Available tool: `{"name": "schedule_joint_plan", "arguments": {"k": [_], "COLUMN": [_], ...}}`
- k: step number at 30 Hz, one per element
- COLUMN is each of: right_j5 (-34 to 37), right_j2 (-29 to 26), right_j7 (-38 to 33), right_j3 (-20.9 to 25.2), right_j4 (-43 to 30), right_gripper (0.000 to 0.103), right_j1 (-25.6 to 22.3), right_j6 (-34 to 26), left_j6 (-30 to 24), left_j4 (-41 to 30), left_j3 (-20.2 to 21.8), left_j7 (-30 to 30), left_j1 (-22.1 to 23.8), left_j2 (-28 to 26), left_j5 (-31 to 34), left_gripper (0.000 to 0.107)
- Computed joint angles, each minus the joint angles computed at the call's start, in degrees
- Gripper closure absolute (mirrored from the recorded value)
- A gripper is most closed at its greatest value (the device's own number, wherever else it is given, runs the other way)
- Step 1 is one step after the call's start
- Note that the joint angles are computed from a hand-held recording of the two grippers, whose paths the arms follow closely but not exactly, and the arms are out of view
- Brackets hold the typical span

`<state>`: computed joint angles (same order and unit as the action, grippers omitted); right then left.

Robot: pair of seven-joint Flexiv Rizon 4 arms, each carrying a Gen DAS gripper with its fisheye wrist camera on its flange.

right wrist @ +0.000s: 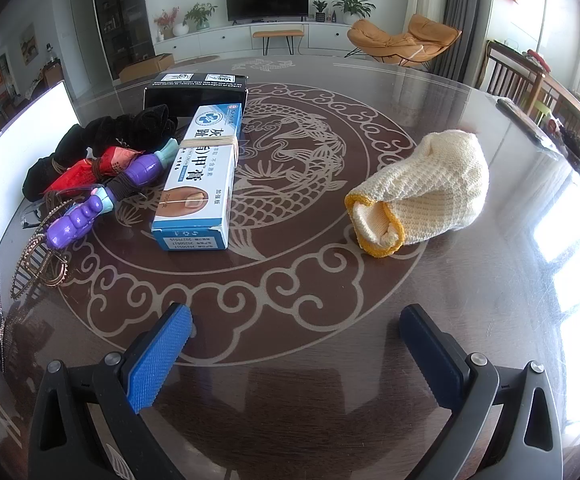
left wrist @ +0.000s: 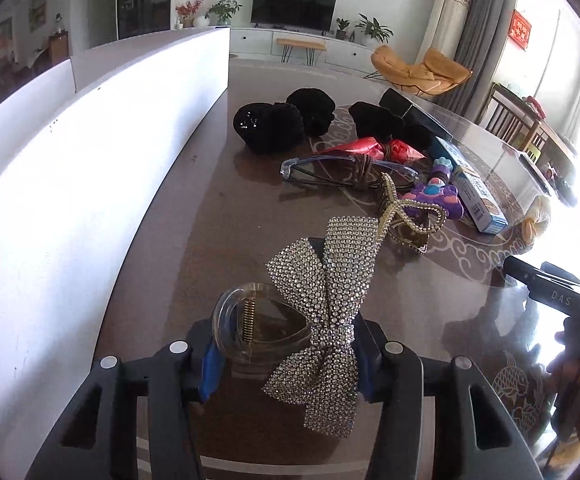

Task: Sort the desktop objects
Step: 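Lift the bow clip with the left tool while the right tool grasps the cream knitted bag, then carry both items into the white box and open both tools to release them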

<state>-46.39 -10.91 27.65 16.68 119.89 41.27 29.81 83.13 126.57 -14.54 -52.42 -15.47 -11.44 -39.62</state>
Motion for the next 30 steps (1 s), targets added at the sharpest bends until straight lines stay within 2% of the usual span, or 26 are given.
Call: {"name": "schedule_joint_plan", "arguments": {"k": [2, 3, 4, 5, 6, 7, 8, 9, 11, 12, 14, 18, 19, 20, 21, 22, 24, 27, 30], "right_j5": [0.4, 1.9, 0.7, -2.6, -4.1, -3.3, -2.0, -0.3, 6.5, 9.7, 12.3, 11.5, 12.8, 14.3, 14.7, 12.6, 9.6, 8.1, 7.3], "right_j2": [0.1, 0.8, 2.7, 5.5, 8.4, 11.5, 14.8, 17.9, 21.9, 22.4, 21.6, 15.8, 13.9, 12.3, 11.1, 10.6, 10.5, 11.1, 10.8], "right_j7": [-0.9, -2.9, -1.9, 2.0, 5.8, 8.7, 11.3, 13.1, 12.1, 10.4, 8.0, 5.2, 2.7, -0.1, -2.7, -3.4, -4.7, -9.6, -15.2], "right_j3": [0.1, 0.2, 0.1, 0.1, 0.8, 1.8, 2.4, 2.3, 0.4, -0.6, -1.6, -1.2, -1.1, -0.7, -0.4, -0.5, 0.0, 1.4, 2.7], "right_j4": [-0.1, 0.4, 2.8, 5.6, 7.7, 9.2, 11.3, 13.7, 17.7, 18.8, 19.2, 15.2, 13.5, 11.1, 9.1, 8.7, 7.4, 4.7, 1.0], "right_gripper": [0.0, 0.0, 0.0, 0.001, 0.001, 0.0, 0.0, 0.0, 0.0, 0.0, 0.0, 0.0, 0.0, 0.009, 0.036, 0.042, 0.049, 0.05, 0.05], "right_j1": [-0.2, -1.2, -2.1, -2.4, -2.4, -2.9, -4.2, -6.1, -10.0, -11.3, -13.6, -16.6, -16.4, -15.7, -15.0, -14.7, -13.6, -11.3, -8.7], "right_j6": [0.3, 2.8, 6.7, 8.3, 6.2, 3.7, 3.8, 6.8, 16.3, 20.2, 24.2, 26.3, 25.3, 22.1, 18.6, 18.7, 16.0, 10.3, 5.9], "left_j6": [0.1, -0.1, 0.0, 0.3, 0.9, 1.5, 2.0, 2.3, 2.3, 2.3, 1.9, 1.0, 0.7, 0.1, -0.4, -0.4, 0.1, -2.4, -5.3], "left_j4": [0.6, 0.8, 1.1, 1.5, 1.8, 2.0, 2.0, 2.0, 1.7, 1.6, 1.6, 2.3, 2.3, 2.4, 2.6, 3.0, 3.8, 4.1, 3.9], "left_j3": [-0.8, -0.8, -1.1, -1.6, -2.0, -2.1, -1.8, -1.2, -1.1, -1.0, -1.1, -1.1, -0.9, -0.8, -1.0, -1.3, -1.5, -0.4, 1.6], "left_j7": [1.7, 2.5, 3.7, 5.4, 6.9, 7.7, 7.6, 6.7, 6.0, 5.7, 5.7, 7.6, 7.7, 8.4, 9.6, 11.5, 16.0, 20.9, 23.3], "left_j1": [0.5, 0.6, 0.6, 0.8, 0.6, 0.3, -0.2, -0.7, -1.1, -1.2, -1.0, -1.1, -1.3, -1.4, -1.5, -1.8, -3.1, -5.1, -7.4], "left_j2": [0.4, 0.6, 0.8, 1.1, 1.1, 1.1, 1.0, 0.9, 0.6, 0.5, 0.7, 1.6, 1.7, 2.0, 2.4, 2.9, 4.4, 6.9, 9.8], "left_j5": [-1.6, -2.2, -3.2, -5.0, -6.6, -7.6, -7.7, -7.2, -6.9, -6.6, -6.5, -9.0, -9.1, -9.9, -11.5, -13.9, -19.8, -27.7, -33.4], "left_gripper": [0.056, 0.056, 0.056, 0.056, 0.056, 0.056, 0.056, 0.056, 0.056, 0.056, 0.056, 0.056, 0.056, 0.056, 0.056, 0.056, 0.056, 0.056, 0.056]}}
